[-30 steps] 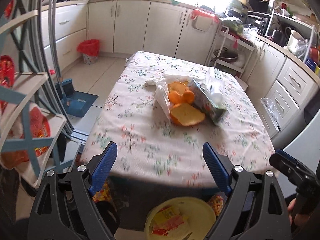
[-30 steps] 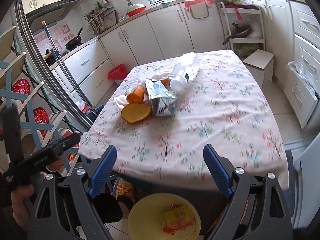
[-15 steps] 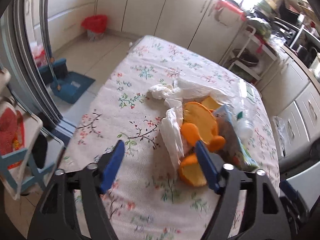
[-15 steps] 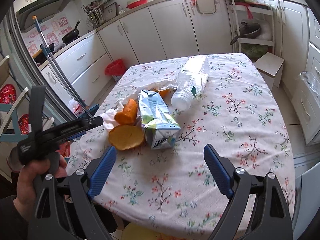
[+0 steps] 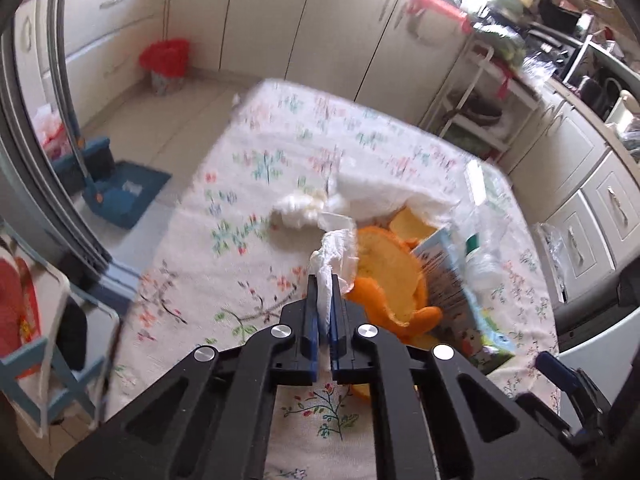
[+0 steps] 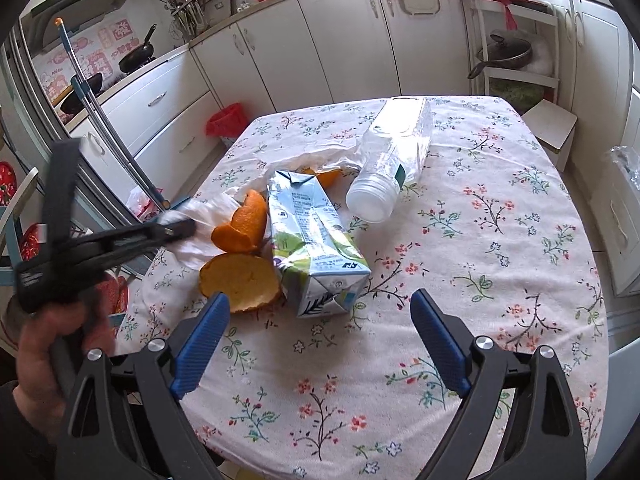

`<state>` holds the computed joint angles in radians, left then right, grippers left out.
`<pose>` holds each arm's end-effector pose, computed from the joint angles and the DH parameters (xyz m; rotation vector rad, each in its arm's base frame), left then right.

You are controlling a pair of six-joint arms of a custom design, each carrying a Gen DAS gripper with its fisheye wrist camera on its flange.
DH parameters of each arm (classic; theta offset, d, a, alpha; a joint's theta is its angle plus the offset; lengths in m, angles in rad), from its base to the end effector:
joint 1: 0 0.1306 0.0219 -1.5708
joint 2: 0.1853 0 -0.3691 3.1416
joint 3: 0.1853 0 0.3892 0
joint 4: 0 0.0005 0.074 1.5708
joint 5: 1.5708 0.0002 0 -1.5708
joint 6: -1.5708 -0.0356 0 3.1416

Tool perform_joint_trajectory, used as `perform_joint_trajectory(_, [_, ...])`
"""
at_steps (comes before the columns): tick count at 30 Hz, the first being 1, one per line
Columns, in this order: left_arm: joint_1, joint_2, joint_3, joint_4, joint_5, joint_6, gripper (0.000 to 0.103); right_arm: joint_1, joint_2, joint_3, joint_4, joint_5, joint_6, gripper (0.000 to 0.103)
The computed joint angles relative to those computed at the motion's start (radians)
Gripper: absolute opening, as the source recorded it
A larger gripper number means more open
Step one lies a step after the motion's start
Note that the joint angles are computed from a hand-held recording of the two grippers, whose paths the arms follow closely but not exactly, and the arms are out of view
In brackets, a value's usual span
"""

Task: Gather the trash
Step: 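Grasp the white tissue with the left tool while the right tool grasps the large orange peel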

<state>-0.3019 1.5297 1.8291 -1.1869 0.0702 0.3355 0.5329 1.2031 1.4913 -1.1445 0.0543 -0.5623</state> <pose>0.4916 -0.1562 0.5256 -0.0107 2.4903 -0.3605 0.3455 0.2010 0.5213 0.0614 2.4709 0.4230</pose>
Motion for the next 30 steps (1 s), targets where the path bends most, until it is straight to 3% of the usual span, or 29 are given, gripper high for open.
perform_joint_trajectory(4, [0.01, -0.055, -0.021, 0.036, 0.0, -0.039, 0.004, -0.001, 0.022, 0.015, -0.003, -0.002, -0.003, 0.088])
perform_joint_trajectory(8, [0.027, -0.114, -0.048, 0.071, -0.006, -0.061, 0.004, 0.025, 0.016, 0.022, 0.038, 0.064, 0.025, 0.088])
perform_joint_trajectory(12, [0.059, -0.15, -0.065, 0.085, 0.025, -0.049, 0.004, 0.058, 0.017, 0.025, 0.112, -0.034, 0.111, 0.088])
perform_joint_trajectory(14, [0.072, -0.155, -0.066, 0.085, 0.039, -0.046, 0.004, 0.084, 0.055, 0.048, 0.093, -0.083, 0.147, 0.088])
perform_joint_trajectory(17, [0.079, -0.155, -0.066, 0.083, 0.052, -0.05, 0.004, 0.105, 0.097, 0.067, 0.066, -0.095, 0.162, 0.088])
perform_joint_trajectory(23, [0.082, -0.147, -0.059, 0.086, 0.056, -0.055, 0.004, 0.129, 0.166, 0.101, 0.035, -0.035, 0.204, 0.088])
perform_joint_trajectory(26, [0.085, -0.136, -0.052, 0.085, 0.065, -0.055, 0.004, 0.135, 0.196, 0.11, 0.022, -0.014, 0.212, 0.081])
perform_joint_trajectory(29, [0.088, -0.125, -0.04, 0.081, 0.071, -0.06, 0.004, 0.14, 0.221, 0.12, 0.01, 0.02, 0.221, 0.067])
perform_joint_trajectory(30, [0.087, -0.122, -0.038, 0.082, 0.07, -0.061, 0.004, 0.141, 0.226, 0.126, 0.004, 0.033, 0.223, 0.055])
